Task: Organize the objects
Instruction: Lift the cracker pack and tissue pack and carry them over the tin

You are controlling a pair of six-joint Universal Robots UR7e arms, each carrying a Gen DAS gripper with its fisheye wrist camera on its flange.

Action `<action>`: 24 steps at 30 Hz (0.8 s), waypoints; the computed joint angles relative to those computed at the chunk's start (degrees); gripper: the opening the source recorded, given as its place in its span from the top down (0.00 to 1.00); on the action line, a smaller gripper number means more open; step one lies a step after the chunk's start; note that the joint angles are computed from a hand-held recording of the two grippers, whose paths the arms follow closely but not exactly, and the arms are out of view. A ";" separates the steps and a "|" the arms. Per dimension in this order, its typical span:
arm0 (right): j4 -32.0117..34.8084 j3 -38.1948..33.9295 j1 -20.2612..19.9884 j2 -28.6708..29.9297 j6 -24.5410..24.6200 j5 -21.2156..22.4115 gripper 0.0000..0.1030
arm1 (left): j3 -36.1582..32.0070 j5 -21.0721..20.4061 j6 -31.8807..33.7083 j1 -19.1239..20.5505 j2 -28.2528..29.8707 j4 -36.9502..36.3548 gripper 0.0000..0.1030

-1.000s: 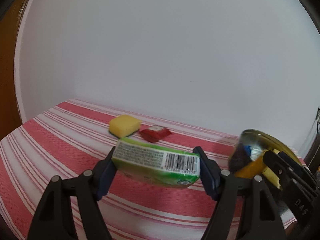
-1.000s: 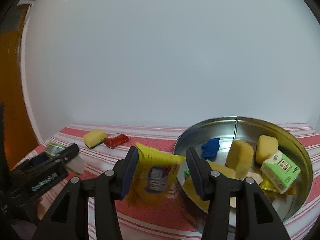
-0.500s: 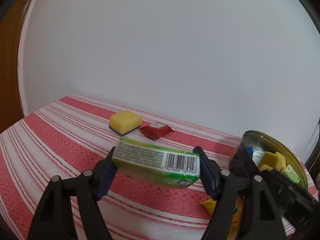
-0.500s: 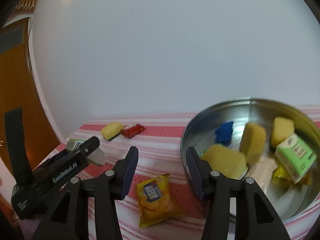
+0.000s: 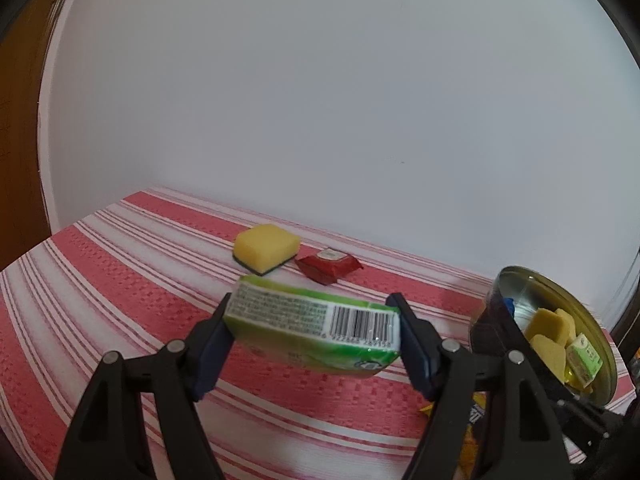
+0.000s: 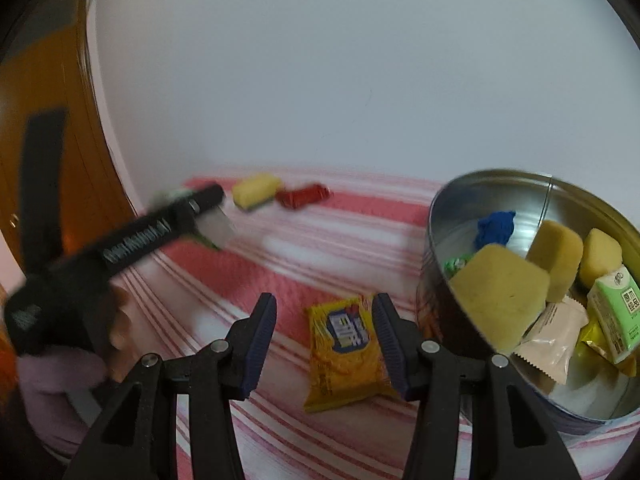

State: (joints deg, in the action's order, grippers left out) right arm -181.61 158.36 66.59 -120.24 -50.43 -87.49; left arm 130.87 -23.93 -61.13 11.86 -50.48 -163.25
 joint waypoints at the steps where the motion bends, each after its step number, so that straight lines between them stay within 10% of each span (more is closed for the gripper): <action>1: 0.11 -0.54 0.76 1.37 0.53 -1.89 0.49 | 0.08 -0.10 -0.24 0.16 -0.26 0.26 0.28; 8: -18.39 -3.36 12.47 22.95 -1.63 -24.42 0.47 | 0.60 -0.64 1.48 0.36 0.01 -2.79 0.28; 16: -7.71 -4.23 5.87 17.42 0.39 -15.14 0.50 | 2.02 -1.46 5.41 0.17 0.72 -11.50 0.28; 24: -0.05 -1.32 -7.75 2.28 -1.90 13.13 0.50 | 1.79 0.87 7.32 -0.45 2.36 -14.85 0.28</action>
